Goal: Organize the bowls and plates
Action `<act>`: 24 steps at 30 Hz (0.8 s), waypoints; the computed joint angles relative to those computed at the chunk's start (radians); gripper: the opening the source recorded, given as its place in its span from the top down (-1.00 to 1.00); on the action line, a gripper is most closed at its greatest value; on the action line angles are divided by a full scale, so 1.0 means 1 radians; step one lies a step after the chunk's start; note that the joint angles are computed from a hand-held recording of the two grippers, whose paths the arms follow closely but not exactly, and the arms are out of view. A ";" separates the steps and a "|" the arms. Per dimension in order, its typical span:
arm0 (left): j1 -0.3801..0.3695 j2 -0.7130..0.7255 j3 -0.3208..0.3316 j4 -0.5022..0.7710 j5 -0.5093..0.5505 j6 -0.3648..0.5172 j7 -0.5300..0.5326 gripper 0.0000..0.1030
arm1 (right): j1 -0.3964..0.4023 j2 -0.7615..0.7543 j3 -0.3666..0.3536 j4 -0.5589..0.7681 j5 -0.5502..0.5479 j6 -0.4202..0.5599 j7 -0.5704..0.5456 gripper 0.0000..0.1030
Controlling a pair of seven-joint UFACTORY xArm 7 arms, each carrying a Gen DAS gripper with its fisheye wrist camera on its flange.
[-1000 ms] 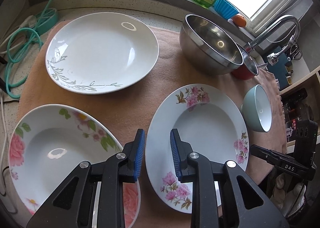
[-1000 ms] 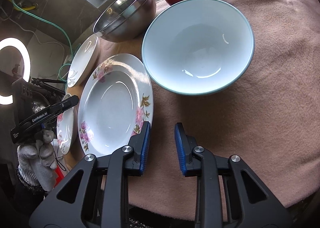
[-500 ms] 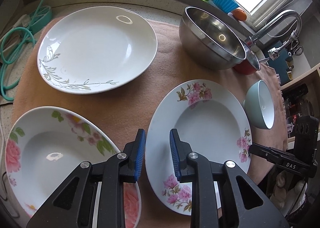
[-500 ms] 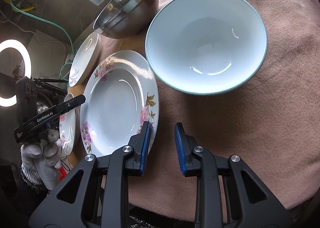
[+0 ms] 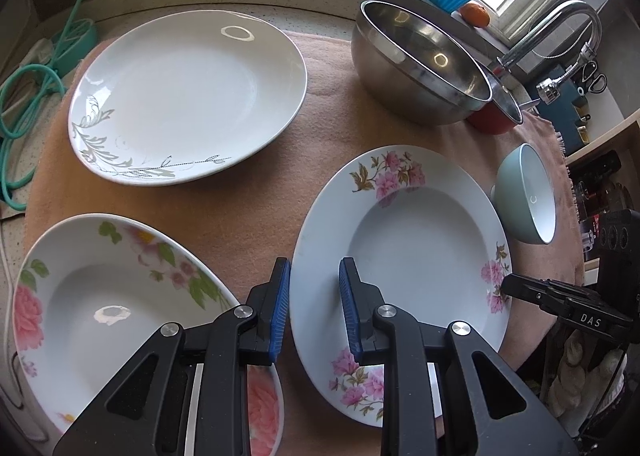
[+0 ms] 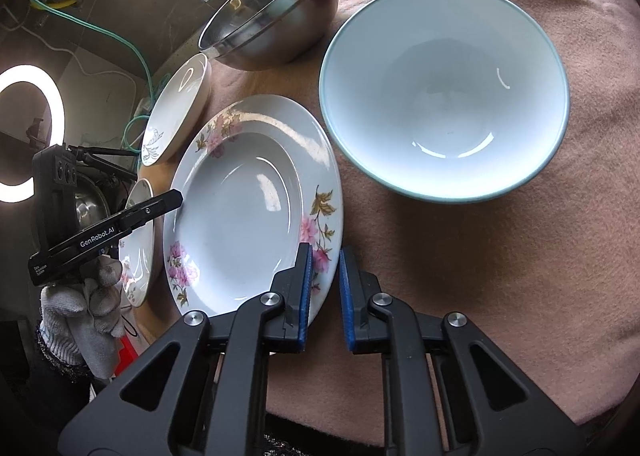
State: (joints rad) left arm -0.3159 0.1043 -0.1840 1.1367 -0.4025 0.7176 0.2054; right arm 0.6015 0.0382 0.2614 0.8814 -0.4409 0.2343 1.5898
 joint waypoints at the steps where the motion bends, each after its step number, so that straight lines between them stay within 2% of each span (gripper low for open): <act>1: -0.001 -0.001 0.000 -0.001 0.003 -0.002 -0.002 0.55 | 0.001 0.001 0.001 0.004 0.002 0.008 -0.007 0.74; 24: -0.024 -0.077 0.002 -0.083 0.042 -0.020 -0.054 0.55 | 0.014 0.007 0.011 0.027 0.076 0.060 -0.095 0.73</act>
State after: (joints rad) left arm -0.3396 0.0270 -0.1815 1.0539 -0.3602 0.6973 0.1517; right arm 0.6150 0.0457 0.2727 0.9087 -0.3648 0.2939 1.4951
